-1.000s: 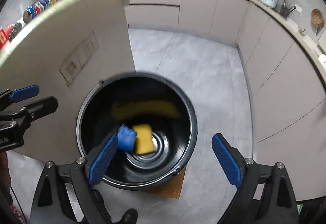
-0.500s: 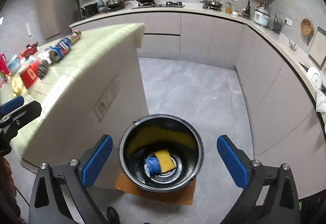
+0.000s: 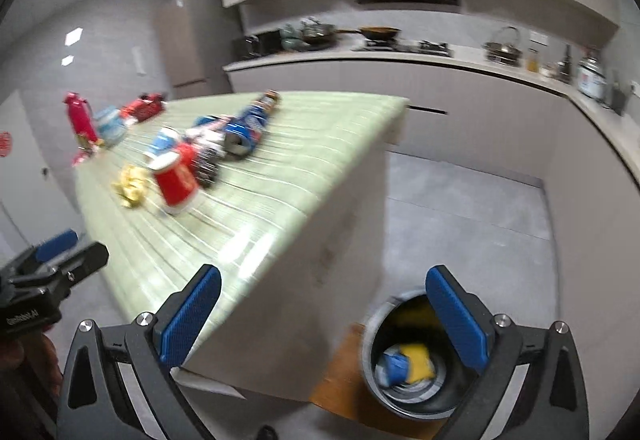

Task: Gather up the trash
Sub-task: 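Move both tools back toward the items on the island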

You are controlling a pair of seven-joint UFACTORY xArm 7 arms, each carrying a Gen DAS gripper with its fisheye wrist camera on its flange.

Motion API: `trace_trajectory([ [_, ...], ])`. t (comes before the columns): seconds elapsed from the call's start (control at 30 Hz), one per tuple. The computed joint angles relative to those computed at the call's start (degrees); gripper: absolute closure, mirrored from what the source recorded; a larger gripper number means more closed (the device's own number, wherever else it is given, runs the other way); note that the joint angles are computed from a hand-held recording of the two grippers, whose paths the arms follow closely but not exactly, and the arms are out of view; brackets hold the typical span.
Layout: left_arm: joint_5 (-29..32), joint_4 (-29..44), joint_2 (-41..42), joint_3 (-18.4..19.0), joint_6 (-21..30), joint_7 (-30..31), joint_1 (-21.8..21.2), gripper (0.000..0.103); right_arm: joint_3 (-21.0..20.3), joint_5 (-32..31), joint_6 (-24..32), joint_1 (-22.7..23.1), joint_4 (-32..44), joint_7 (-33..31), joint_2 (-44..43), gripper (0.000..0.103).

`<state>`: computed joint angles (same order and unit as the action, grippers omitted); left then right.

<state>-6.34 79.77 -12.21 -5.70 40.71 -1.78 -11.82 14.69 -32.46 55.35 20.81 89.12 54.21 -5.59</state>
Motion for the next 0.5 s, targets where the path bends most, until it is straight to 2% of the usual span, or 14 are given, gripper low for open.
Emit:
trace_trajectory([
  [0.07, 0.70, -0.65, -0.40, 1.03, -0.49, -0.58, 1.32, 0.000, 0.66, -0.21, 1.76, 1.08, 4.85, -1.39, 4.29, 0.000],
  [0.13, 1.14, -0.98, -0.35, 2.05, -0.81, -0.85, 2.64, 0.000, 0.56, -1.05, 6.22, 3.41, 11.48, -3.07, 9.37, 0.000],
  [0.33, 1.96, -1.02, 0.42, 3.71, -1.11, -1.06, 5.62, 0.001, -2.36, -1.86, 8.03, 9.04, 22.66, -5.70, 18.45, 0.000],
  [0.5, 0.27, -0.07, 2.22, 4.97, -1.53, 1.00, 6.92, 0.001, -5.42, -1.89, 10.50, 13.75, 33.81, -8.39, 26.61, 0.000],
])
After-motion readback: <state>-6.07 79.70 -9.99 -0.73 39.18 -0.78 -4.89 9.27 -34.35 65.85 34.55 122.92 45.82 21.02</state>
